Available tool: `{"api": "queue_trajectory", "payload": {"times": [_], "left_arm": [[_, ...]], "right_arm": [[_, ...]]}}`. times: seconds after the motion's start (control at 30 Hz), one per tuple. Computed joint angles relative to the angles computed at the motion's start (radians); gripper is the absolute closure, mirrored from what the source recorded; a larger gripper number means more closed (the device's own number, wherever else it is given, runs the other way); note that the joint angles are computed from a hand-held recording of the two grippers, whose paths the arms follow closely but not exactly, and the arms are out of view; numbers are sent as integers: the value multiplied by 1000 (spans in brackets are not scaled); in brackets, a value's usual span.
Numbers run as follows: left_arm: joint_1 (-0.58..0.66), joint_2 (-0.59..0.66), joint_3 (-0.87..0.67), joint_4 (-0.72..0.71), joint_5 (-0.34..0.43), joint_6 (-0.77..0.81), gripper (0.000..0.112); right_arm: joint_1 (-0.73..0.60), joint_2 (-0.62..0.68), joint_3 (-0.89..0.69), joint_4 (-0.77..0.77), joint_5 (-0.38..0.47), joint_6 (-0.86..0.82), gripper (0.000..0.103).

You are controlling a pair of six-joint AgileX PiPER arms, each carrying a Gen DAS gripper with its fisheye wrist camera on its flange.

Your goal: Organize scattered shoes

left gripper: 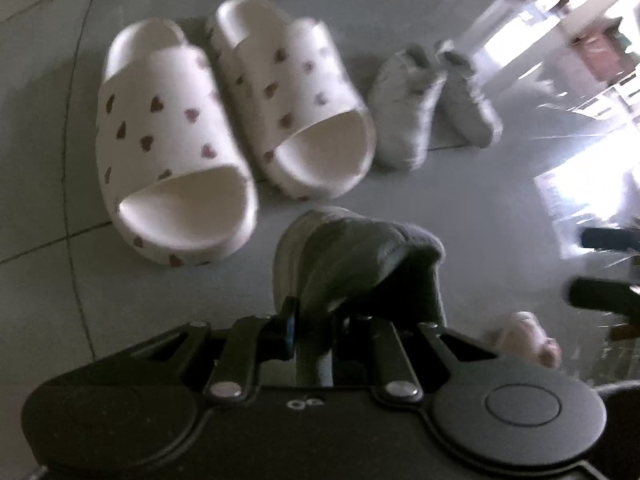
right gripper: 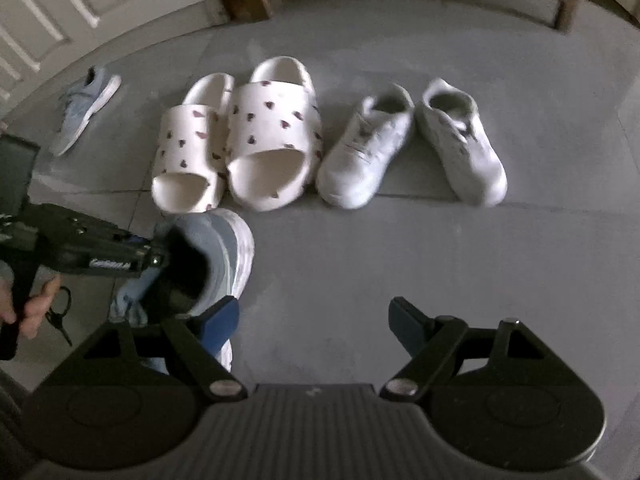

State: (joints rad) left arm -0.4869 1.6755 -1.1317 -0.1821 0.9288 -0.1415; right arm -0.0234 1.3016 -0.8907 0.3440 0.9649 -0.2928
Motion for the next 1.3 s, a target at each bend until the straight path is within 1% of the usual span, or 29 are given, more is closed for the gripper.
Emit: {"api": "queue_trajectory", "payload": {"times": [0.03,0.07,0.1,0.13,0.17,0.23,0.37,0.43,0.5,0.57,0.63,0.73,0.83,0.9,0.97,1.1,1.17,1.2,1.23,1.3], "left_arm": [[-14,26,-30,41,34,-34,72],[-31,47,-58,81,73,-65,59],[-36,50,-79,96,102,-67,55],[-37,48,-96,105,126,-58,54],[-25,25,-98,91,133,-26,52],[-18,-23,-99,110,146,5,50],[-7,-94,-94,263,166,-21,48],[69,-109,-100,307,181,-32,48],[143,-110,-117,340,186,-41,48],[204,-95,-143,372,174,-50,48],[306,-81,-174,415,121,-37,48],[432,-9,-271,466,77,-7,48],[535,79,-378,447,60,68,48],[574,118,-404,445,28,90,48],[603,171,-457,444,12,123,48],[654,322,-616,451,-1,198,48],[706,368,-685,405,-26,266,48],[726,387,-719,381,-22,296,48],[743,412,-768,356,-2,332,48],[777,480,-895,314,59,417,48]], "right_arm": [[0,-11,6,-4,-13,13,19],[5,-17,9,-7,-23,16,19],[7,-23,10,-9,-28,18,19],[10,-31,7,-12,-23,14,19],[19,-36,4,-15,-25,3,19],[38,-32,-1,-13,-33,-15,19],[128,23,-30,16,-42,-65,19],[188,66,-54,45,-43,-67,19],[248,115,-83,51,-57,-25,19],[292,157,-107,40,-83,54,19],[312,190,-133,32,-93,109,19],[337,222,-157,12,-108,142,19],[352,245,-176,8,-98,151,19],[354,250,-181,6,-95,152,19],[362,250,-184,-11,-102,156,19],[379,245,-188,-85,-128,204,19],[372,254,-194,-98,-123,229,19],[369,257,-195,-103,-119,241,19],[369,259,-195,-112,-116,252,19],[371,264,-194,-130,-110,275,19]]}}
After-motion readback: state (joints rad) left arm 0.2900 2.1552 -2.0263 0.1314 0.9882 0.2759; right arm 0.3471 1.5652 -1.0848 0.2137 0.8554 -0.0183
